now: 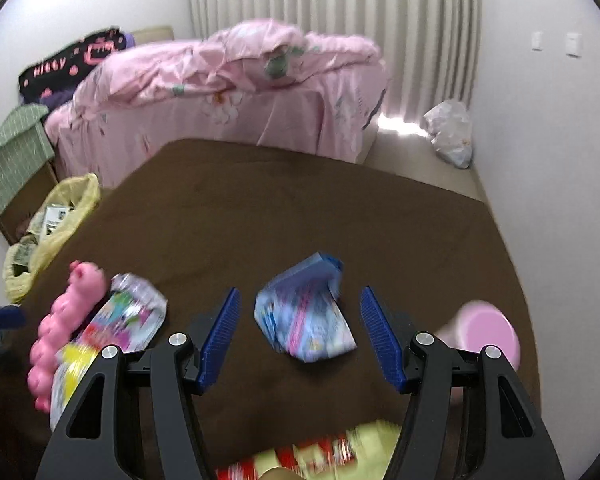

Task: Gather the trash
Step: 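Grasp the yellow-white snack wrapper with the left gripper while the right gripper grasps the blue-white paper wrapper, then lift the yellow-white wrapper with the left gripper while the right gripper holds the blue wrapper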

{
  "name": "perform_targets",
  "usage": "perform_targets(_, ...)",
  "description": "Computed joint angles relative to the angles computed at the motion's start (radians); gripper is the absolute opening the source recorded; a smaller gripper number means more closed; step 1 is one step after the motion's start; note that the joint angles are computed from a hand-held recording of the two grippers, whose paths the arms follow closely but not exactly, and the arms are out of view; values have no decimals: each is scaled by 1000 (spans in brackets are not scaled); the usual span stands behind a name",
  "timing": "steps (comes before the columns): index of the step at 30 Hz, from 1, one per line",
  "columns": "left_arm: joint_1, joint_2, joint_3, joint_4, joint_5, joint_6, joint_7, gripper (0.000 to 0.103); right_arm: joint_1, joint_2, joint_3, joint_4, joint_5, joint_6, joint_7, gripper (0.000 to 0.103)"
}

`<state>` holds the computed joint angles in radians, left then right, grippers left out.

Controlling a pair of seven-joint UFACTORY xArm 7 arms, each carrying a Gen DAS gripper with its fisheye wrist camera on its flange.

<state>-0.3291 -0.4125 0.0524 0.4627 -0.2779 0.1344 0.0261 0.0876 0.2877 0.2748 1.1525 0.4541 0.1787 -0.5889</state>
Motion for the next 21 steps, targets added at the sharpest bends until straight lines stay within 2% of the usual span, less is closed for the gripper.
perform_targets(1,-1,-2,1,-3,1,-1,2,52,57,29,-68,44,-85,54,87,59)
perform_targets(3,-3,-10,5,-10,0,-1,5,52,146,68,-174,88,-240,79,238,59)
perform_targets(5,-18,-21,21,-20,-10,0,18,53,168,80,-208,97,-325,94,314,59)
perform_targets(6,-19,-22,21,-22,-12,-2,19,53,143,81,-185,99,-321,112,312,59)
perform_targets(9,-38,-21,39,-26,-28,-10,31,53,26,75,-72,91,-201,159,222,59)
perform_targets(12,-52,-23,51,-29,-48,-12,35,53,-56,63,-2,75,-54,200,97,59)
perform_targets(13,-58,-27,54,-32,-53,-13,37,53,-76,56,15,66,-2,206,47,54)
perform_targets(16,-87,-43,74,-39,-73,0,58,53,-92,12,34,8,113,172,-73,49)
perform_targets(18,-124,-50,103,-39,-104,15,86,53,-111,-33,59,-37,218,157,-175,48)
perform_targets(19,-145,-51,121,-36,-125,28,102,53,-114,-56,65,-55,262,154,-217,43)
perform_targets(21,-186,-48,154,-25,-177,55,142,53,-117,-108,77,-96,366,134,-313,43)
